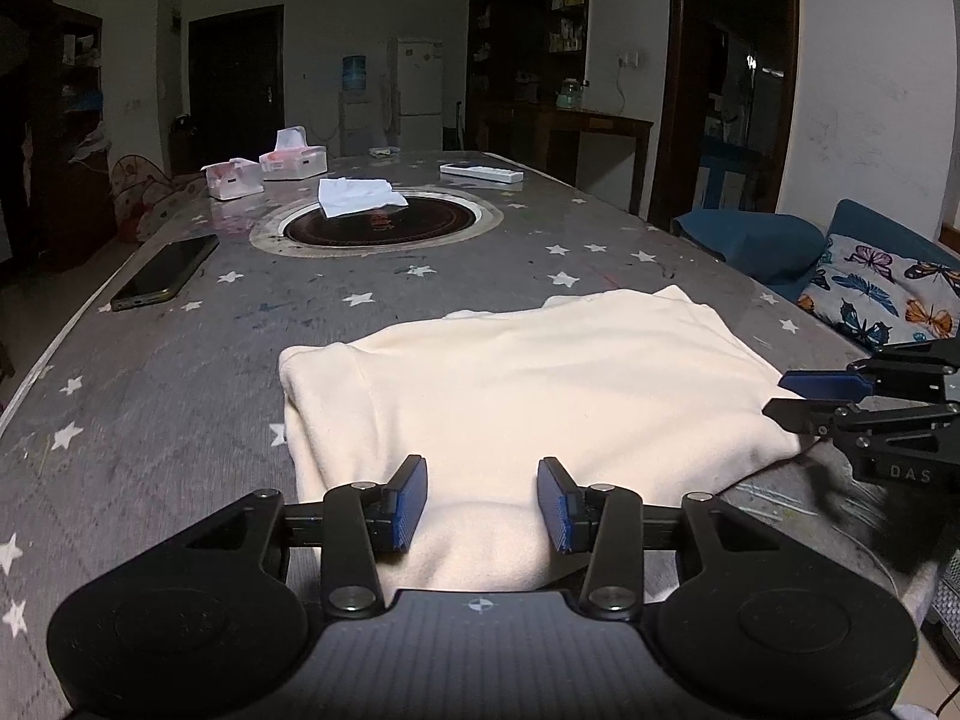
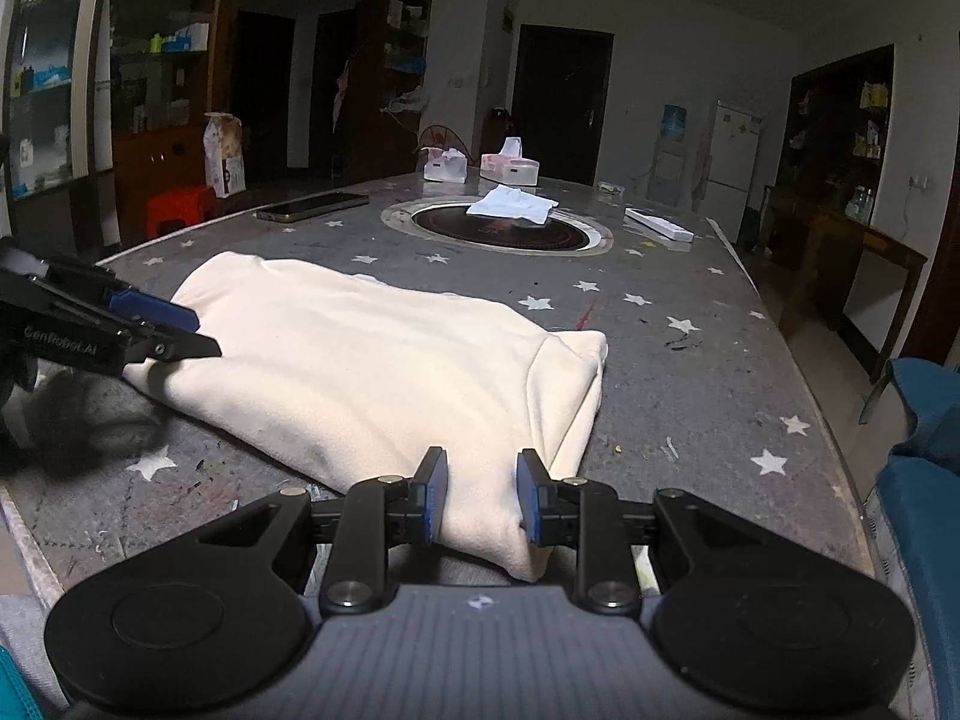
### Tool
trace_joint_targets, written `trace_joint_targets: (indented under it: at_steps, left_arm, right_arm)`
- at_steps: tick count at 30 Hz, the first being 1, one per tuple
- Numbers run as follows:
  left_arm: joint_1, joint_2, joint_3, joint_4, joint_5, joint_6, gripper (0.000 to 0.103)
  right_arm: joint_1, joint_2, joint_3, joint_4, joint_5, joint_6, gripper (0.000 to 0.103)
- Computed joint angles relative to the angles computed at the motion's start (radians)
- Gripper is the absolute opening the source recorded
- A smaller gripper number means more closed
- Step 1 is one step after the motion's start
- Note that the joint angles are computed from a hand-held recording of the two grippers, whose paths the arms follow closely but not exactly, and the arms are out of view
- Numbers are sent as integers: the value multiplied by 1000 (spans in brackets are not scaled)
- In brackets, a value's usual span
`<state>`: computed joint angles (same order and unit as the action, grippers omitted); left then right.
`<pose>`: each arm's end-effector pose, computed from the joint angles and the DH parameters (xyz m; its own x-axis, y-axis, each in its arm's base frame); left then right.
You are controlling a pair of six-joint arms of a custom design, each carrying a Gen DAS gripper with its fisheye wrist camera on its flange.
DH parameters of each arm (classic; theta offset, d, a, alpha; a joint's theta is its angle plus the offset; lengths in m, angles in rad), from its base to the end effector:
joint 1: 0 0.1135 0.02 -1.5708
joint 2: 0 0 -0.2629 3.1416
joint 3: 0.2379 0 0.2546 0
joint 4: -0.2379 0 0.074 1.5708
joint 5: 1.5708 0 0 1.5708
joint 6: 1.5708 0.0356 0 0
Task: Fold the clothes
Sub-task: 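Lower both open grippers to the folded edge of the sweatshirt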
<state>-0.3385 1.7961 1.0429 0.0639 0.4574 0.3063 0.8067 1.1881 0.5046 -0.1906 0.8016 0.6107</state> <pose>0.3551 -0.1417 0.1769 -0.3852 0.4224 -0.8205 0.7715 0.6353 -0.0351 0.1672 0.1375 0.1719 -0.5398 0.0132 -0.8417 0.1542 0.9845 -0.0835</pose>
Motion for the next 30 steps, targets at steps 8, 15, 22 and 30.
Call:
trace_joint_targets:
  at_steps: [8, 15, 22, 30]
  left_arm:
    - [-7, -56, -80, 42, -24, -43, 44]
    - [-22, -88, -107, 35, -59, -68, 45]
    - [-70, -96, -88, 0, -149, -77, 55]
    - [-119, -93, -66, -24, -242, -122, 69]
  right_arm:
    - [39, -45, -42, 12, 16, 11, 25]
    - [38, -117, -94, 43, -11, -23, 25]
    - [35, -115, -65, -30, 32, 35, 73]
    - [-8, -143, -68, 123, -32, -140, 86]
